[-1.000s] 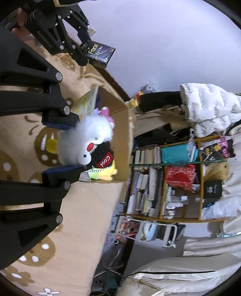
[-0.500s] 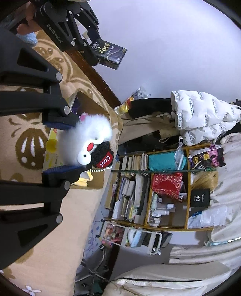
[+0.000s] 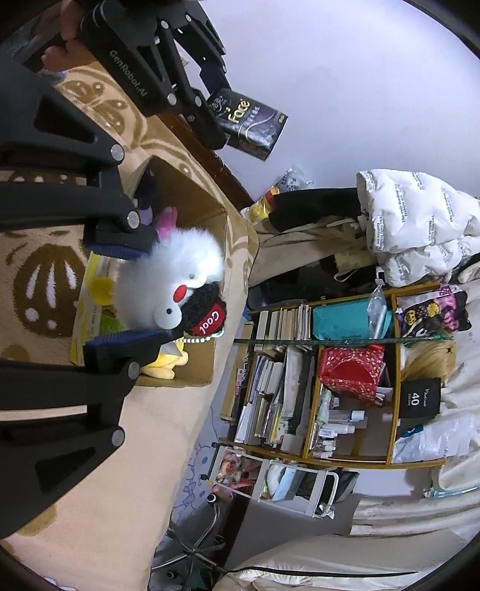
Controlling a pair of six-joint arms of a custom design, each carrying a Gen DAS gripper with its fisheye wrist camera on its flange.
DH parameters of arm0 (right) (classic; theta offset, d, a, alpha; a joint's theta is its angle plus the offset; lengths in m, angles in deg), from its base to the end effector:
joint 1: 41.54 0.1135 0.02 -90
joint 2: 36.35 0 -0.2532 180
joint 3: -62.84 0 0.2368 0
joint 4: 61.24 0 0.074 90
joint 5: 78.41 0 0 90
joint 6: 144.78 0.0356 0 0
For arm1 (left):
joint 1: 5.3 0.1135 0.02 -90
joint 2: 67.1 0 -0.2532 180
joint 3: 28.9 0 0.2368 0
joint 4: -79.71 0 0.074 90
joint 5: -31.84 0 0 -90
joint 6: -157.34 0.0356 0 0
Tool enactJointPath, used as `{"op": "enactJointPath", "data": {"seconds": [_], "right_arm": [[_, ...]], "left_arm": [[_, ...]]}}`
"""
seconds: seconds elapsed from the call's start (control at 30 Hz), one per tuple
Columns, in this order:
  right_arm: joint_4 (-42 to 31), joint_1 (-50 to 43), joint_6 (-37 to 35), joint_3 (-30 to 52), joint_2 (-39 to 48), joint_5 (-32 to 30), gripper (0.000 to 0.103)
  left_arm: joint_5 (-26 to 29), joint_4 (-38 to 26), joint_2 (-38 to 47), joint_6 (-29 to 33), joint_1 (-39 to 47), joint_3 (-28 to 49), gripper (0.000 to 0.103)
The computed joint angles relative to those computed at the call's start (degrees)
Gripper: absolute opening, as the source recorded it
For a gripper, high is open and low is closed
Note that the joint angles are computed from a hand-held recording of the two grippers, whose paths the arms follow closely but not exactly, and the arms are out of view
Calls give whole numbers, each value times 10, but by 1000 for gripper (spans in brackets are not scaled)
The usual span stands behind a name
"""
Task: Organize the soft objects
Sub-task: 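Lift and carry the black tissue pack and white plush over the box with both tools, then open both tools to drop the tissue pack and white plush into the box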
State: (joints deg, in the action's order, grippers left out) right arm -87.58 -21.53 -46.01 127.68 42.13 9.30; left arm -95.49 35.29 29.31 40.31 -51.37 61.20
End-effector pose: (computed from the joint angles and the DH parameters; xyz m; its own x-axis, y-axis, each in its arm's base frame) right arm 0.2659 0.0984 0.2354 -0.6532 -0.0757 -0.7534 -0.2743 0.9511 0.1422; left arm 0.2573 -0.2359 0.2599 -0.6177 0.1203 -0.7772 0.0288 0.9910 0.1305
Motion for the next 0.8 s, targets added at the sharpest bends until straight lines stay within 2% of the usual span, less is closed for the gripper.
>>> {"op": "enactJointPath", "data": {"seconds": [0.17, 0.33, 0.57, 0.8], "right_arm": [[11, -7, -5, 5, 29, -6, 34], [9, -20, -6, 15, 63, -25, 35], [20, -29, 9, 3, 84, -32, 35], [29, -35, 7, -7, 90, -40, 36]], "left_arm": [[48, 21, 29, -5, 25, 2, 46], [65, 24, 64, -7, 28, 11, 46], [118, 51, 85, -12, 42, 1, 46], [117, 41, 101, -7, 45, 18, 46]]}}
